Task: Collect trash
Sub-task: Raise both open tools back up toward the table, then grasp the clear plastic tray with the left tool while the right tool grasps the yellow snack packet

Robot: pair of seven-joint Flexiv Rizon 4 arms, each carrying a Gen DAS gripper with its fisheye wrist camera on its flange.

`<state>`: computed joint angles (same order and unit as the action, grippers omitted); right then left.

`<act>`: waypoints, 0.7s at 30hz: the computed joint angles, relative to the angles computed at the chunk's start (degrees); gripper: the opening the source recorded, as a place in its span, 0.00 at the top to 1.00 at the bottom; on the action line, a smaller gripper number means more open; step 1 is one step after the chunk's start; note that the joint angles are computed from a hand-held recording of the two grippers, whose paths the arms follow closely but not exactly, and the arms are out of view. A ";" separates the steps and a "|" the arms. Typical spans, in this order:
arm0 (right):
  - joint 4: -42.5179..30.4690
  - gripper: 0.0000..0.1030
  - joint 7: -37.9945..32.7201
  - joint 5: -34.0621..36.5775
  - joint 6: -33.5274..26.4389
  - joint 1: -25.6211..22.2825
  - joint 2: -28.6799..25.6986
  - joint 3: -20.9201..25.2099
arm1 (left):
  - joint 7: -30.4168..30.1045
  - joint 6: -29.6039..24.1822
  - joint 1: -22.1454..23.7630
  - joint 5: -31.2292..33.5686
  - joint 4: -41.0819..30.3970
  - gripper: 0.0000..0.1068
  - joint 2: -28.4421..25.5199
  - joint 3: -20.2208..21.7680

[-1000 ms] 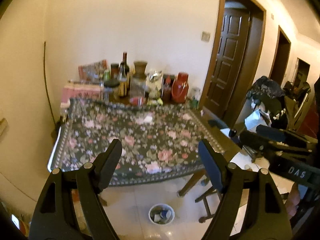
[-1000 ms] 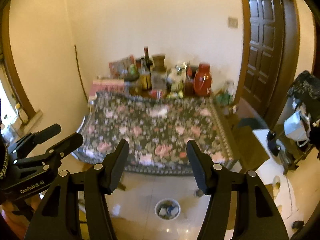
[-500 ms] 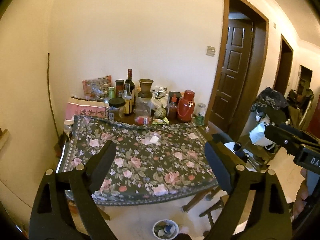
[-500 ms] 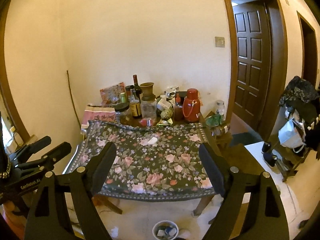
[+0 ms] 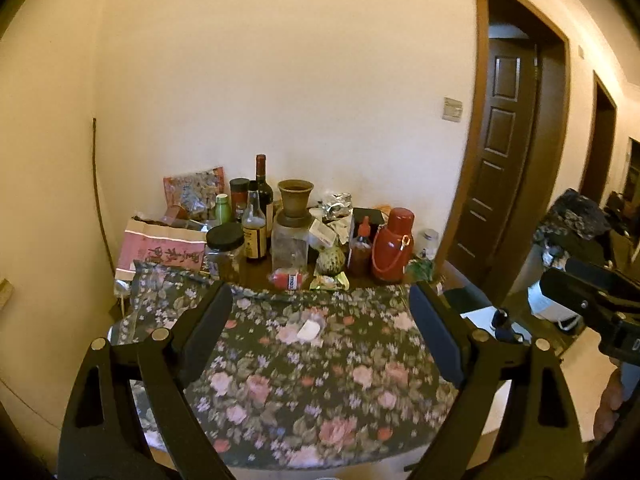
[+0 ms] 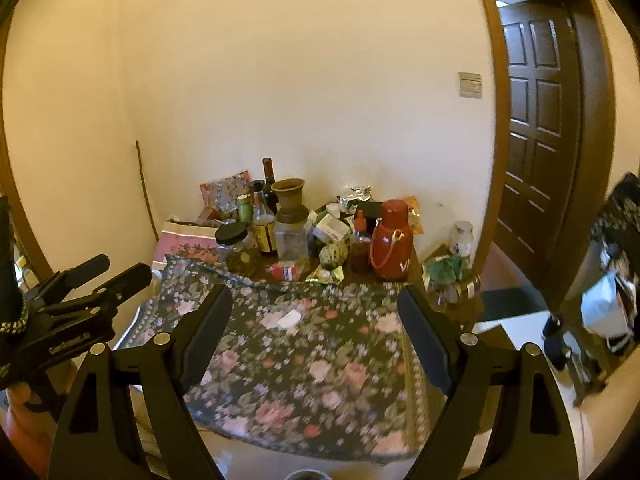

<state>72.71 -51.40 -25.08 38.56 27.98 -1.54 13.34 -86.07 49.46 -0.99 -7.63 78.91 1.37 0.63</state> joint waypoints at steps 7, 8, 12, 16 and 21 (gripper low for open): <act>-6.90 0.20 -9.74 8.25 -0.42 -1.53 -5.95 -2.19 | -6.65 -4.69 -0.80 6.71 -10.32 0.16 -8.48 -1.10; -8.01 0.20 -10.55 9.55 -1.11 -1.66 -6.89 -2.38 | -6.81 -6.08 -0.94 7.29 -11.83 0.16 -9.78 -1.01; -13.50 0.20 -13.59 14.63 -5.02 -2.06 -11.31 -3.01 | -7.76 -8.30 -1.08 7.56 -14.53 0.16 -13.30 -0.21; -18.75 0.20 -14.36 15.50 -9.31 -1.18 -16.35 -4.10 | -6.65 -11.36 0.31 4.97 -18.36 0.16 -18.38 0.06; -30.84 0.20 -14.13 17.47 -18.26 0.12 -26.17 -5.41 | -2.27 -15.61 3.18 -0.03 -23.47 0.16 -25.48 -0.75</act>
<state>41.87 -65.53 -7.61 20.30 28.10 -27.71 7.94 -88.35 33.85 2.19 -7.66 55.44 -24.11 -0.12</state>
